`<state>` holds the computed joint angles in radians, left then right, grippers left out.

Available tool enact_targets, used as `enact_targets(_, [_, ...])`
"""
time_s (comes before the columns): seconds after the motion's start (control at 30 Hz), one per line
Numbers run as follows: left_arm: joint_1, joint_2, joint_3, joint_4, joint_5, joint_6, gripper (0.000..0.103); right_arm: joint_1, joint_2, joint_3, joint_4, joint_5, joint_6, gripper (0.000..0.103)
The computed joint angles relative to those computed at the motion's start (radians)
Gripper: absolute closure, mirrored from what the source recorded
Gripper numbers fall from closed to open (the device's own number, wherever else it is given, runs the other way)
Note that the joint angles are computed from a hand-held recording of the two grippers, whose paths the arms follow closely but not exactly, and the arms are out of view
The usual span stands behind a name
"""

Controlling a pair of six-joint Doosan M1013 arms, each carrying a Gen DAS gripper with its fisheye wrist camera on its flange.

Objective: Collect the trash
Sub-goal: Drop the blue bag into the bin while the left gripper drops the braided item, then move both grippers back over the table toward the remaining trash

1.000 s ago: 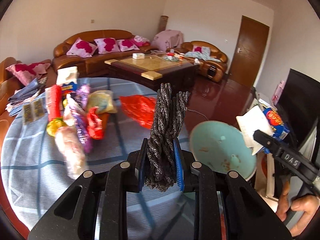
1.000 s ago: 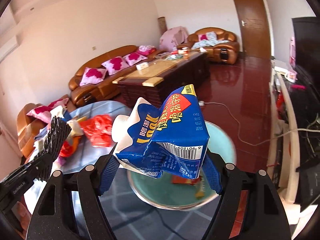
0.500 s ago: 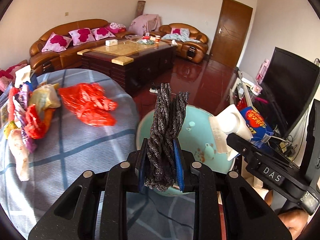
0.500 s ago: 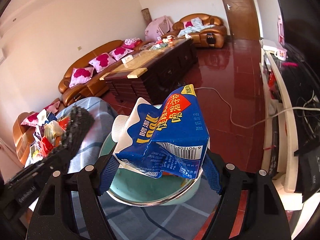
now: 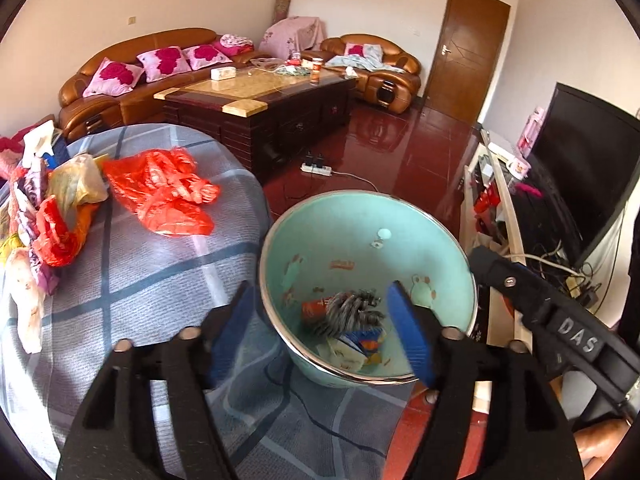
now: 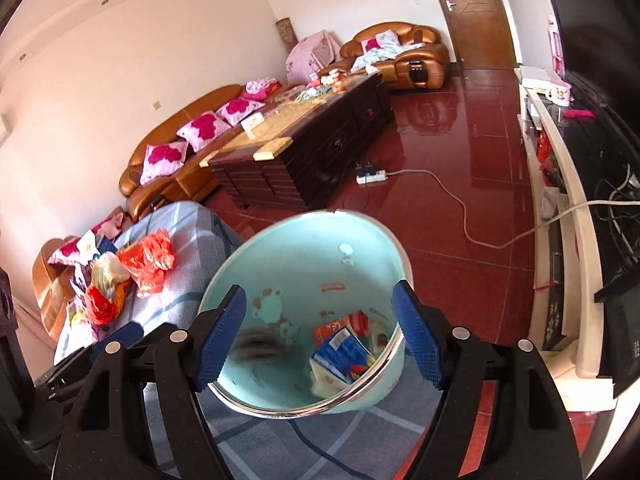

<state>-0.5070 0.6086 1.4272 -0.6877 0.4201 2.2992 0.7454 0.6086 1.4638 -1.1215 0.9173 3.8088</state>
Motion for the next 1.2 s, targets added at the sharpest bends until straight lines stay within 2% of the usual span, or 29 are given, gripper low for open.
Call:
enact_targets(0.1, [-0.001,-0.013,0.020,0.007,-0.056,-0.002,0.023,0.008,-0.001,-0.001,-0.029,0.021,0.029,0.028])
enact_targets(0.2, [-0.004,-0.027,0.041,0.074,-0.115,-0.061,0.014,0.014,0.003,-0.007,-0.046,0.041,0.041,0.028])
enact_targets(0.3, [-0.006,-0.036,0.050,0.125,-0.147,-0.108,0.012,0.019,0.009,-0.019,-0.053,0.059,0.031,0.027])
enact_targets(0.4, [-0.007,-0.044,0.056,0.236,-0.180,-0.216,0.008,0.022,0.014,-0.027,-0.057,0.068,0.035,0.025])
enact_targets(0.53, [-0.005,-0.055,0.072,0.334,-0.221,-0.307,0.008,0.024,0.020,-0.040,-0.055,0.071,0.020,0.024])
enact_targets(0.87, [0.010,-0.070,0.086,0.493,-0.248,-0.482,0.006,0.038,0.044,-0.097,-0.074,0.108,-0.033,0.019])
enact_targets(1.07, [0.029,-0.072,0.087,0.485,-0.233,-0.501,0.006,0.044,0.058,-0.143,-0.082,0.109,-0.083,0.018])
enact_targets(1.2, [0.046,-0.076,0.094,0.438,-0.224,-0.465,0.006,0.047,0.075,-0.183,-0.088,0.109,-0.123,0.018])
